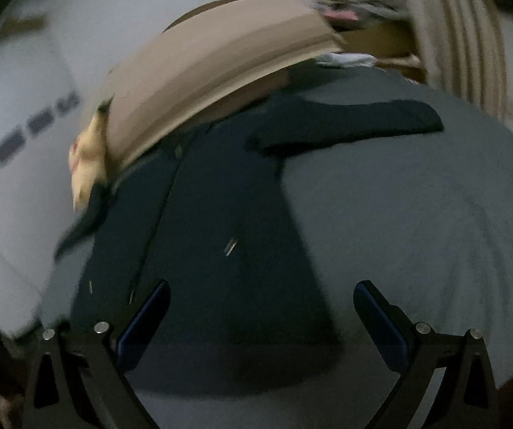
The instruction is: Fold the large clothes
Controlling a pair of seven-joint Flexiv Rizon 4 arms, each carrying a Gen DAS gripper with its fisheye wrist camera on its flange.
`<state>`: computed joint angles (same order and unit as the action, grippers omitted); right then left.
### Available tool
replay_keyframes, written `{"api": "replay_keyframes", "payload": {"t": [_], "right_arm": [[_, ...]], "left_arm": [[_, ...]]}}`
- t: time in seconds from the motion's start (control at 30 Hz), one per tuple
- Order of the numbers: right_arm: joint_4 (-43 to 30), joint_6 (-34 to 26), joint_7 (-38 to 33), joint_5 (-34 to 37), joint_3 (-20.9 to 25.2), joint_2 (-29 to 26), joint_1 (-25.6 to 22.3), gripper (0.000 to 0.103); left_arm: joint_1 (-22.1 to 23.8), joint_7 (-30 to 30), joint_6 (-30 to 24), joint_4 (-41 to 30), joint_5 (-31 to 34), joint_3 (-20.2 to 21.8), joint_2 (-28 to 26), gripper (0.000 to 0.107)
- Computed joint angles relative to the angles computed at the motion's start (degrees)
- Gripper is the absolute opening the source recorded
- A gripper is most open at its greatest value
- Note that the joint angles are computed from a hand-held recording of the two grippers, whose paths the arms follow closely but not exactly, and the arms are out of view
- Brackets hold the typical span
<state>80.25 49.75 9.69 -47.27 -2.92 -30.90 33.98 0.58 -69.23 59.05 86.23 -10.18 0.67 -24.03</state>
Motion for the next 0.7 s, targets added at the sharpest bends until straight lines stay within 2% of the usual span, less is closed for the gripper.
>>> {"api": "replay_keyframes", "payload": {"t": [0.1,0.2,0.37,0.43,0.6,0.7], "right_arm": [[6.1,10.0,8.0,-1.4,-2.6,2.6,-4.4,0.102],[9.6,17.7,15.1,-2.4,-5.4,3.3,-8.5,0.094],[9.3,25.8,19.0,2.4,-8.1,0.2,-14.8,0.085],[8.3,27.1,19.0,5.4,-9.0,-1.5,-16.0,0.078],[4.2,28.1,17.3,13.2,-10.7,-6.5,-18.2,0.07],[1.0,27.3,16.5,16.4,-11.8,-9.4,-18.4,0.07]], "left_arm": [[-0.7,-1.3,-1.2,-4.0,1.8,0.7,-2.8,0.103],[-1.1,-2.2,-2.0,-8.3,2.8,0.9,-5.9,0.103],[-1.6,-4.7,-3.9,-15.4,3.9,1.4,-11.0,0.103],[-1.6,-5.4,-4.5,-17.2,4.0,1.5,-12.5,0.103],[-1.5,-6.9,-5.8,-20.6,4.5,1.7,-15.2,0.103],[-1.4,-7.6,-6.0,-22.2,4.9,1.9,-16.4,0.103]]}}
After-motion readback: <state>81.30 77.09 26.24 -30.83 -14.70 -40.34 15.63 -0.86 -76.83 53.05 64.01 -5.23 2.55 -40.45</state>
